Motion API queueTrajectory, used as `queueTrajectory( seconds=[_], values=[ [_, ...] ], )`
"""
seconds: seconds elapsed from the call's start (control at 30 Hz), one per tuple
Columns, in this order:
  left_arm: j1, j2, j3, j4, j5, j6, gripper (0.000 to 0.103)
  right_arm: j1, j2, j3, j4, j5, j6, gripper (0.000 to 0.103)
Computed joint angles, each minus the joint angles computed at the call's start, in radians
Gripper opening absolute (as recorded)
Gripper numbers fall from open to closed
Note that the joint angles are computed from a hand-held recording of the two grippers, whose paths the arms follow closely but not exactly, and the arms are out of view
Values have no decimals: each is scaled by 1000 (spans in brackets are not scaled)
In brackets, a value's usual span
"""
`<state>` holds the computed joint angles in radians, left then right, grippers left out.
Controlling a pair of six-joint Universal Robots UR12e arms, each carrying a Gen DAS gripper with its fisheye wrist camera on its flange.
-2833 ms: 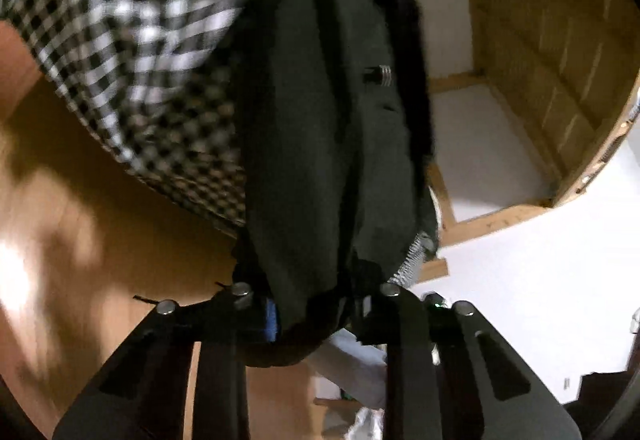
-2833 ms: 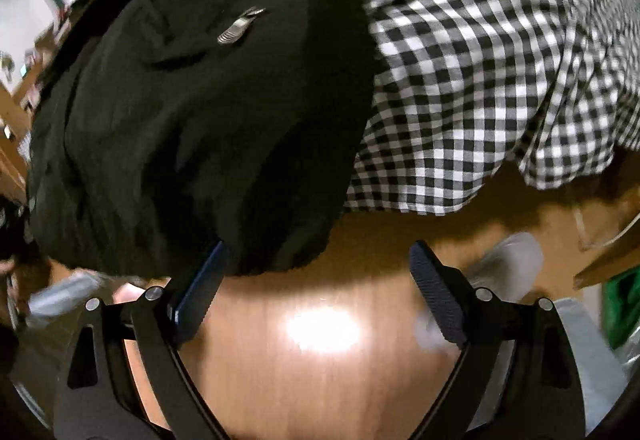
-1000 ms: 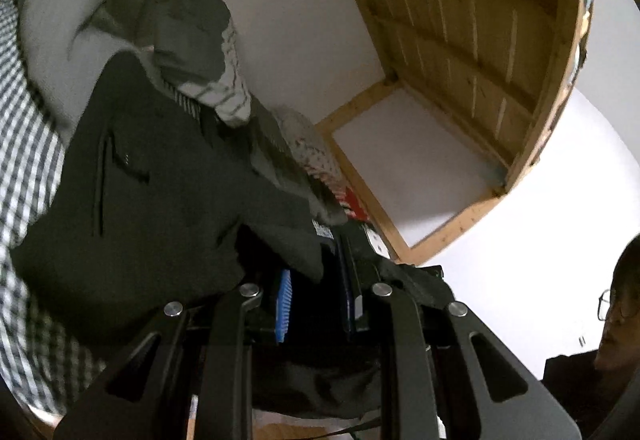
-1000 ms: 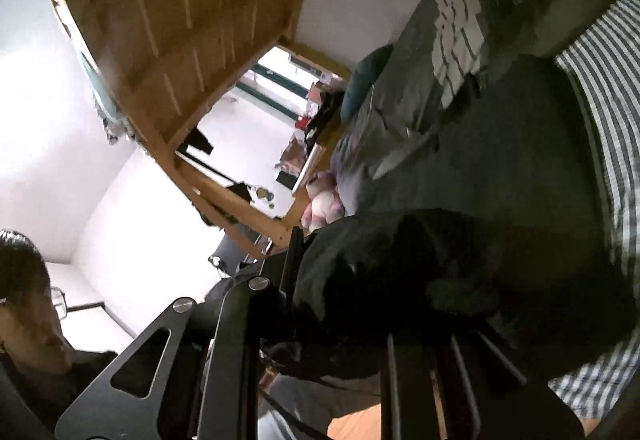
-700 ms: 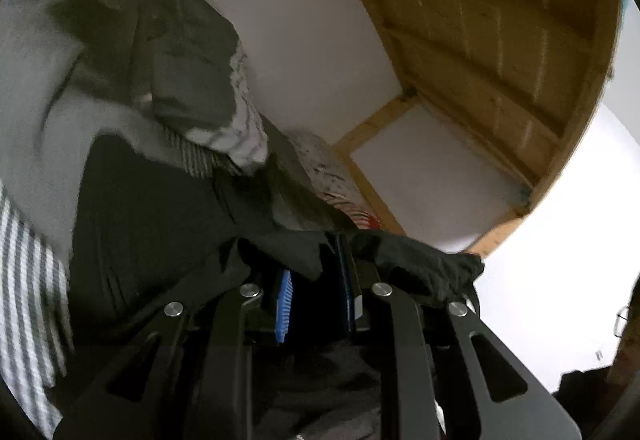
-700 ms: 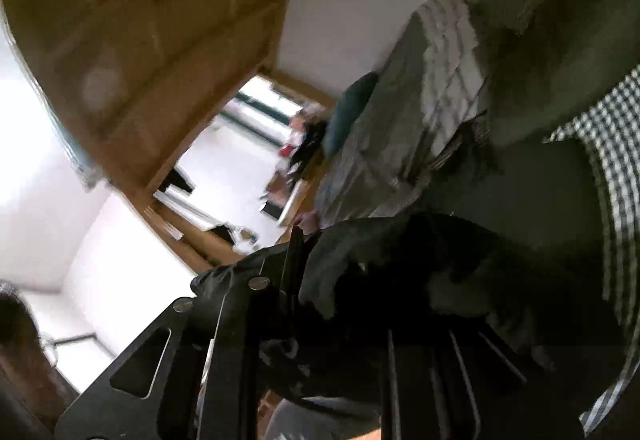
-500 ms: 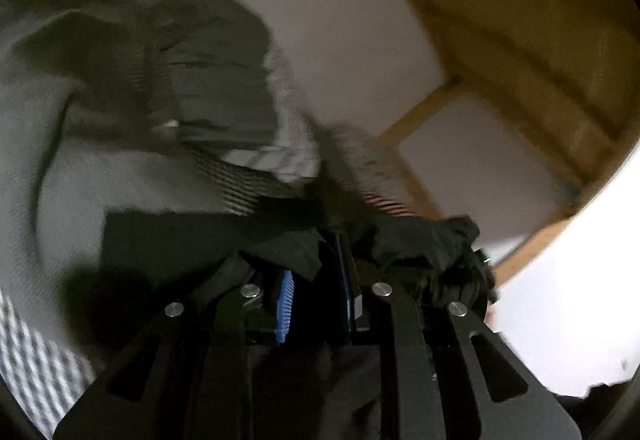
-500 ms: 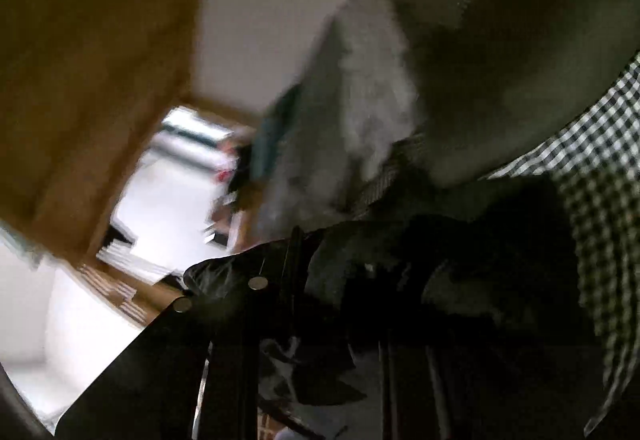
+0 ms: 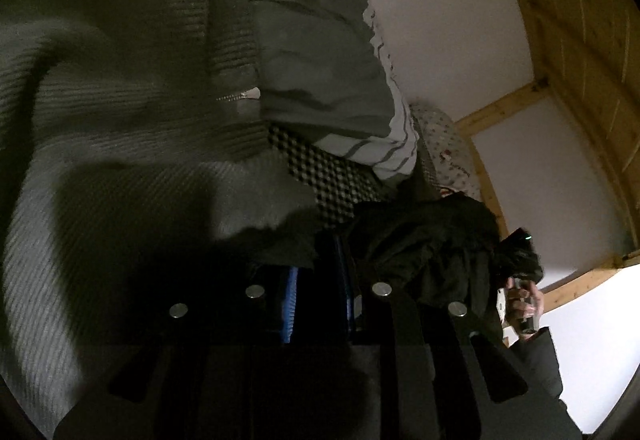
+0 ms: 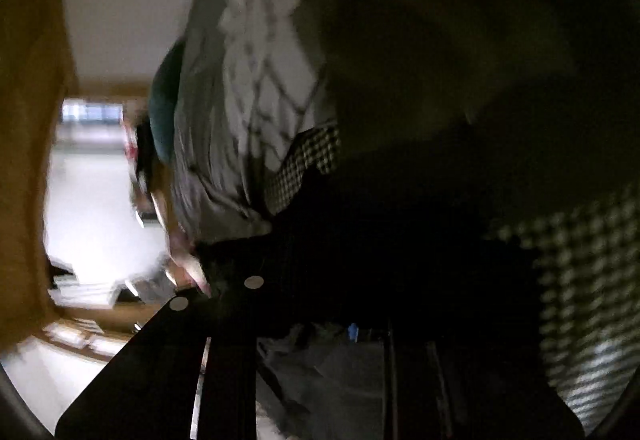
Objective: Fold large clothes
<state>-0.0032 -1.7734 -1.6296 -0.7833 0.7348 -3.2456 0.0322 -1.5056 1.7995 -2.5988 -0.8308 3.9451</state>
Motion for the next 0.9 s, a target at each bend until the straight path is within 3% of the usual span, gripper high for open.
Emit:
queueTrajectory(
  seconds=[0.07,0.13,0.17,0.23,0.3,0.33,0.37,0.4,0.47,0.5,0.53,0.6,0.7,0.8,0.87,0.9],
  values=[
    [-4,-12,9,-3,-1,9,19,-18,-6,-3,56,53,-63,20],
    [-3,-19,11,-2,-20,11,18,-36,-5,6,84,101,-64,20],
    [-4,-20,12,-1,-21,17,18,-48,0,18,76,139,-33,20],
    [-7,-18,13,-8,-14,46,18,-60,12,48,-5,171,111,21],
    [-13,-9,8,-10,10,99,18,-52,25,73,-111,145,278,26],
    [-17,-3,7,-17,32,127,18,-44,36,81,-197,126,343,32],
    [-20,3,3,-13,50,148,18,-37,47,89,-302,107,419,59],
    [-21,9,-7,2,55,162,18,-29,56,95,-406,86,506,98],
    [-24,17,-18,19,65,175,18,-5,57,106,-554,-29,616,100],
    [-25,21,-20,29,74,178,18,3,53,105,-565,-66,609,100],
    [-28,31,-27,52,90,182,18,11,38,100,-539,-112,560,100],
    [-39,52,-37,89,129,203,18,36,3,78,-453,-201,364,100],
    [-67,93,-47,145,208,287,18,94,-46,20,-237,-361,50,100],
    [-90,113,-46,183,262,311,19,188,-56,-85,61,-500,-264,100],
    [-100,104,-24,140,288,297,18,255,-20,-157,270,-612,-469,100],
    [-102,95,-11,112,300,287,18,285,1,-197,375,-676,-528,100]
  ],
)
